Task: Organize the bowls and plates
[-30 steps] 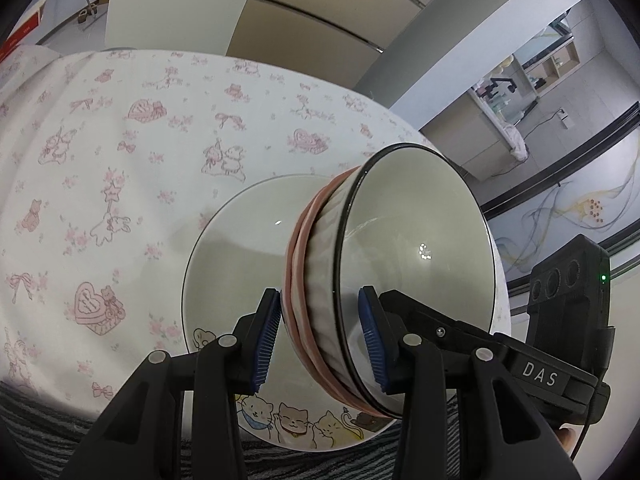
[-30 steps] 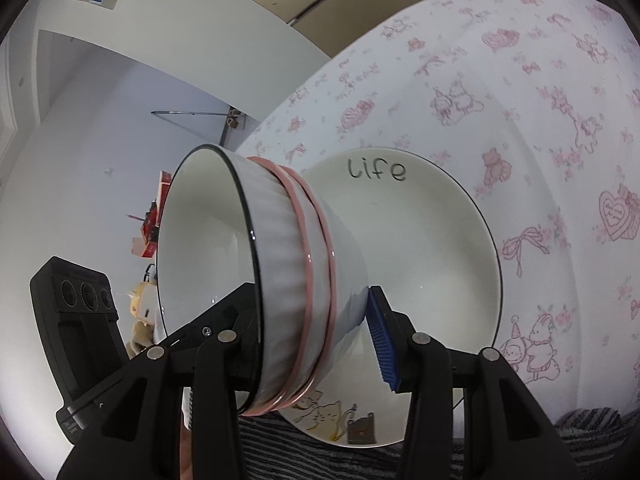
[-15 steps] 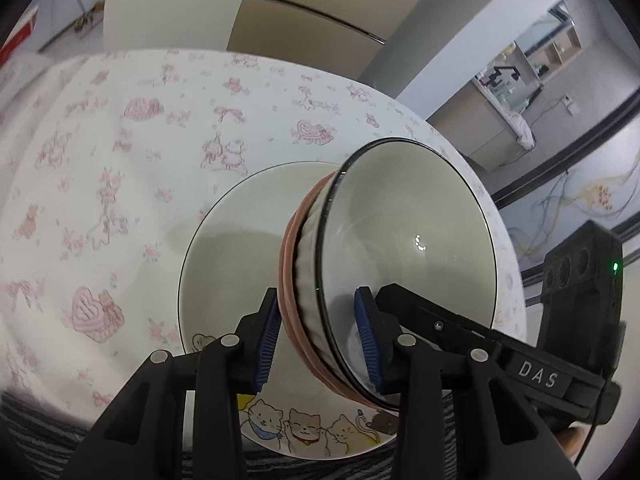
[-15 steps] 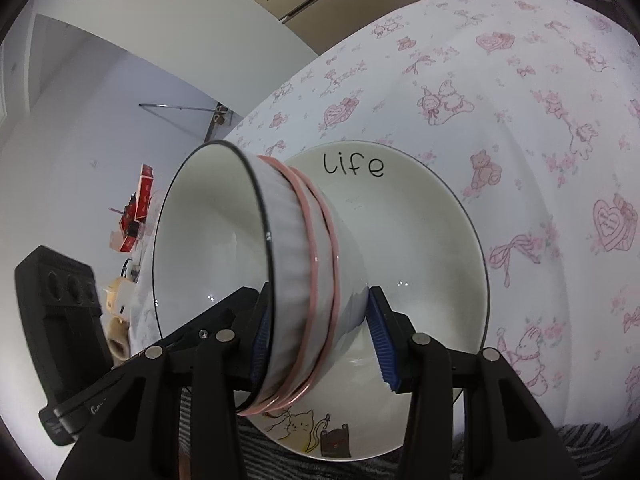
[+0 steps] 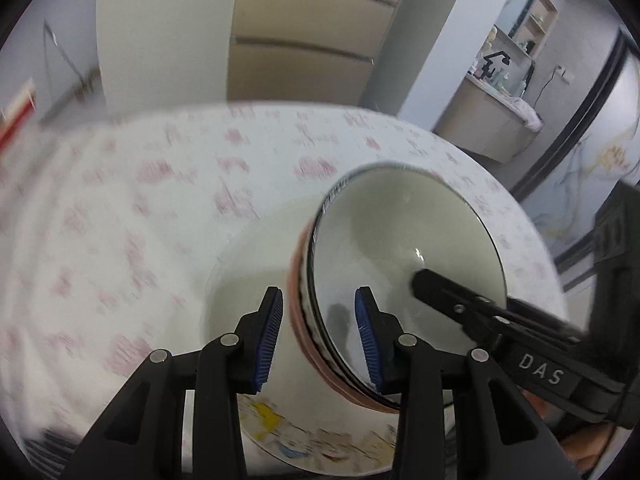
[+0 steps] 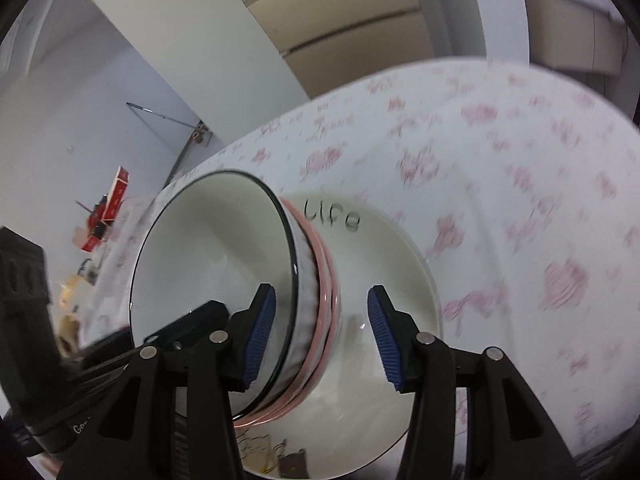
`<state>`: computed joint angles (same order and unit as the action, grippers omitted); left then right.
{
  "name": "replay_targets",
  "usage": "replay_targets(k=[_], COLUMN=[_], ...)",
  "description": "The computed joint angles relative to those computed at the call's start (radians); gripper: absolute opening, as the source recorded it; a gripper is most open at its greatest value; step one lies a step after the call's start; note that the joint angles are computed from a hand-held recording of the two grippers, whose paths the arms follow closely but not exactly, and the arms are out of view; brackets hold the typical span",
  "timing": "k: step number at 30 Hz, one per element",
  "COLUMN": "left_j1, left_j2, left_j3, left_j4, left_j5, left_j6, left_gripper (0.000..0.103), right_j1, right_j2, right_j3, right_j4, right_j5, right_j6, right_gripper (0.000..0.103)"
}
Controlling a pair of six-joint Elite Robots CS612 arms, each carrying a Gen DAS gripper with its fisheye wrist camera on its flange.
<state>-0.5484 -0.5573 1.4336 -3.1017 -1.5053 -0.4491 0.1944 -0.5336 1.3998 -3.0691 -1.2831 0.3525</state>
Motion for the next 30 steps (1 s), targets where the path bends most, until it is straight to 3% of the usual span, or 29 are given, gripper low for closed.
replay_targets(k=[3,6,8,10,14,18,20,24,30], left_j1=[-0.005,-0.013,-0.02,-0.027,-0.067,-0.089,-0.095,-0.104,-0.121], left_j2=[-0.004,-0.006,-0.006,-0.004,0.011,0.013,0.011,-0.007,-0.04], left_j3=[0.013,0.033,0.045,0.062,0.092,0.112,0.122,0.158,0.228], left_j4=[-0.05,-0.137,-0.202,-0.315,-0.6,-0.81,-0.887,-0.99,-1.065], left_j5=[0.039,0.096,0.133,0.17,0.35,0.425,0.438,0.439,0.435], left_j6=[0.015,0.038,0.058,0.087,0.222,0.34,0.388,0.456,0.496], left_gripper=[0.04,0.042,0.052,0.064,0.069,0.079,0.087,0.087,0.092], right_j1=[0.011,0.015,0.014,0.013,0.022,0.03,0.03,0.024,0.042], right_j2=[-0.005,-0.009,-0.012,-0.015,-0.019,-0.027,-0.033,-0.044,-0.058], right_j3=[0.01,0.02,0.029,0.036,0.057,0.07,0.081,0.11,0.144], right_j4=[-0.042,-0.085,-0.118,-0.156,-0.286,-0.367,-0.415,-0.552,-0.714], right_j5=[-0.09,-0.134,-0.138,-0.142,-0.198,-0.262,-0.251,-0.208,-0.241], right_j6=[-0.018,-0.037,-0.04,-0.046,-0.058,-0.11,-0.116,-0.114,-0.188], right_gripper=[0.049,0.05,0.052,0.054,0.063,0.065,0.072,0.09,0.099])
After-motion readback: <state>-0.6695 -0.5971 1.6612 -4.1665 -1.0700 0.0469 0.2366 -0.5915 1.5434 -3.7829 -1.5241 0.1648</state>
